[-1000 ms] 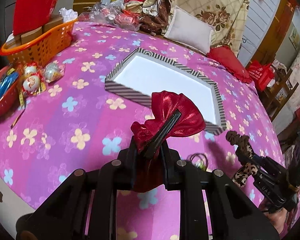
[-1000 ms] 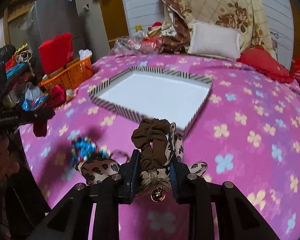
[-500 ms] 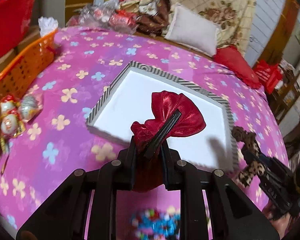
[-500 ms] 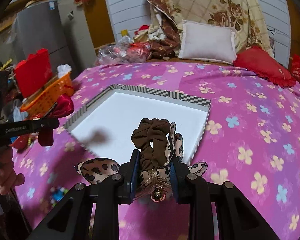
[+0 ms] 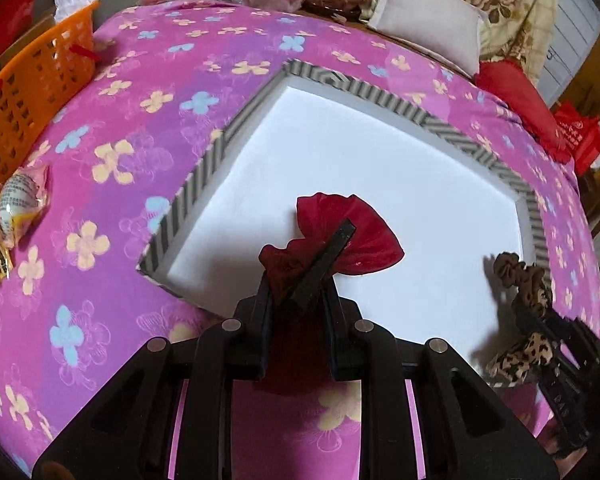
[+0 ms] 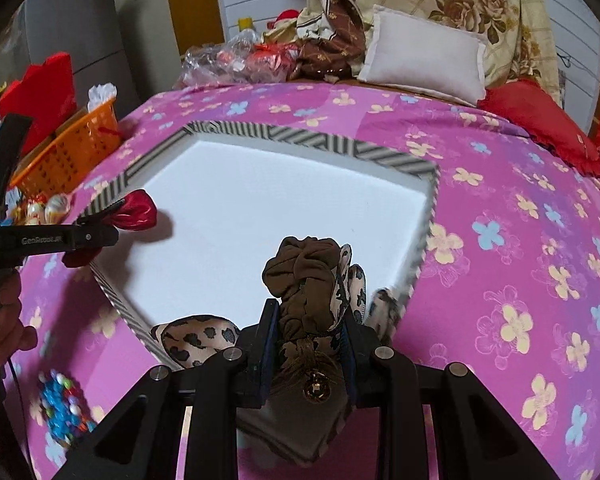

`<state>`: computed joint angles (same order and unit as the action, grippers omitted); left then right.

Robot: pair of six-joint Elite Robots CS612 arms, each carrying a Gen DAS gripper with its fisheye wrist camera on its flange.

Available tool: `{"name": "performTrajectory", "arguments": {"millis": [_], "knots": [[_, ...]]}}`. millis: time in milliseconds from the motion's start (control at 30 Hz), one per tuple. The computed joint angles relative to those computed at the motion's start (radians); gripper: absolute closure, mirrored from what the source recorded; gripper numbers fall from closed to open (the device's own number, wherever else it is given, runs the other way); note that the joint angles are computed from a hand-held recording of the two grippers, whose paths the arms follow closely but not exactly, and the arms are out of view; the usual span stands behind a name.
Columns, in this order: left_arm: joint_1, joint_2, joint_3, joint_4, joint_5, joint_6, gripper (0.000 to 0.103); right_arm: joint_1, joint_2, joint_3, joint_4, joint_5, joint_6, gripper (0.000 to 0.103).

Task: Organize jewelry
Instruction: 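Carry both bows into the white tray and open both tools, then move both open tools back over the beaded bracelets on the bedspread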

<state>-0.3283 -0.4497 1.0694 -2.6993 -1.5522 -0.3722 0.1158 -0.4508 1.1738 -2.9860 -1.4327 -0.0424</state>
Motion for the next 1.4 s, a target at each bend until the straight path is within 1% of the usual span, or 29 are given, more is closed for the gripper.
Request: {"name": "performTrajectory", "arguments": {"millis": [100, 200, 300, 367, 400, 467, 500, 567, 600, 633, 700, 733, 767, 800, 833, 867, 967, 1133, 1267, 1400], "knots": [[-0.003, -0.014, 0.029, -0.006, -0.033, 0.020, 0.084, -0.005, -0.002, 0.003, 0.005, 0.012, -0.011, 0.076], [-0.009, -0.023, 0.049, -0.021, -0.018, 0.028, 0.084, -0.003, 0.003, -0.005, 0.012, 0.005, -0.018, 0.076], [-0.009, -0.021, 0.045, -0.022, -0.012, 0.013, 0.083, 0.002, 0.013, -0.020, 0.003, -0.015, -0.016, 0.074], [-0.010, -0.019, 0.039, -0.018, -0.001, 0.006, 0.081, 0.003, 0.017, -0.027, 0.001, -0.012, -0.007, 0.071], [-0.010, -0.017, 0.034, -0.014, 0.007, 0.006, 0.080, 0.002, 0.020, -0.032, 0.001, -0.004, -0.001, 0.069], [-0.011, -0.012, 0.024, -0.012, 0.023, 0.003, 0.075, 0.005, 0.025, -0.043, 0.005, -0.006, 0.001, 0.063], [-0.011, -0.008, 0.017, -0.011, 0.033, -0.001, 0.074, 0.007, 0.028, -0.049, 0.007, -0.009, -0.001, 0.058], [-0.012, 0.001, 0.000, 0.003, 0.049, -0.001, 0.073, 0.010, 0.029, -0.056, 0.017, -0.017, -0.004, 0.054], [-0.012, 0.005, -0.007, 0.014, 0.054, -0.001, 0.073, 0.010, 0.028, -0.054, 0.018, -0.014, 0.001, 0.049], [-0.012, 0.007, -0.010, 0.019, 0.058, -0.002, 0.071, 0.008, 0.024, -0.049, 0.013, -0.006, 0.007, 0.038], [-0.013, 0.011, -0.016, 0.029, 0.072, -0.002, 0.064, 0.004, 0.014, -0.027, -0.020, 0.014, 0.024, 0.030], [-0.014, 0.009, -0.013, 0.028, 0.081, -0.003, 0.058, 0.004, 0.008, -0.019, -0.029, 0.015, 0.030, 0.030], [-0.015, 0.005, -0.005, 0.021, 0.087, -0.005, 0.049, 0.003, 0.000, -0.006, -0.040, 0.016, 0.037, 0.030], [-0.016, -0.001, 0.008, 0.006, 0.090, -0.008, 0.044, 0.002, -0.010, 0.011, -0.057, 0.021, 0.046, 0.030], [-0.016, -0.008, 0.021, -0.010, 0.089, -0.011, 0.036, 0.000, -0.021, 0.031, -0.079, 0.025, 0.057, 0.030], [-0.016, -0.019, 0.040, -0.033, 0.088, -0.014, 0.032, -0.001, -0.028, 0.045, -0.093, 0.030, 0.064, 0.029], [-0.021, -0.047, 0.085, -0.073, 0.093, -0.007, 0.031, -0.002, -0.064, 0.109, -0.144, 0.054, 0.074, 0.029], [-0.038, -0.104, 0.188, -0.174, 0.139, 0.008, 0.030, 0.009, -0.111, 0.207, -0.227, 0.049, 0.073, 0.024], [-0.055, -0.150, 0.280, -0.261, 0.171, 0.008, 0.030, 0.021, -0.135, 0.261, -0.260, 0.039, 0.059, 0.024], [-0.072, -0.184, 0.354, -0.324, 0.209, 0.019, 0.030, 0.031, -0.152, 0.305, -0.299, 0.023, 0.042, 0.024]]}}
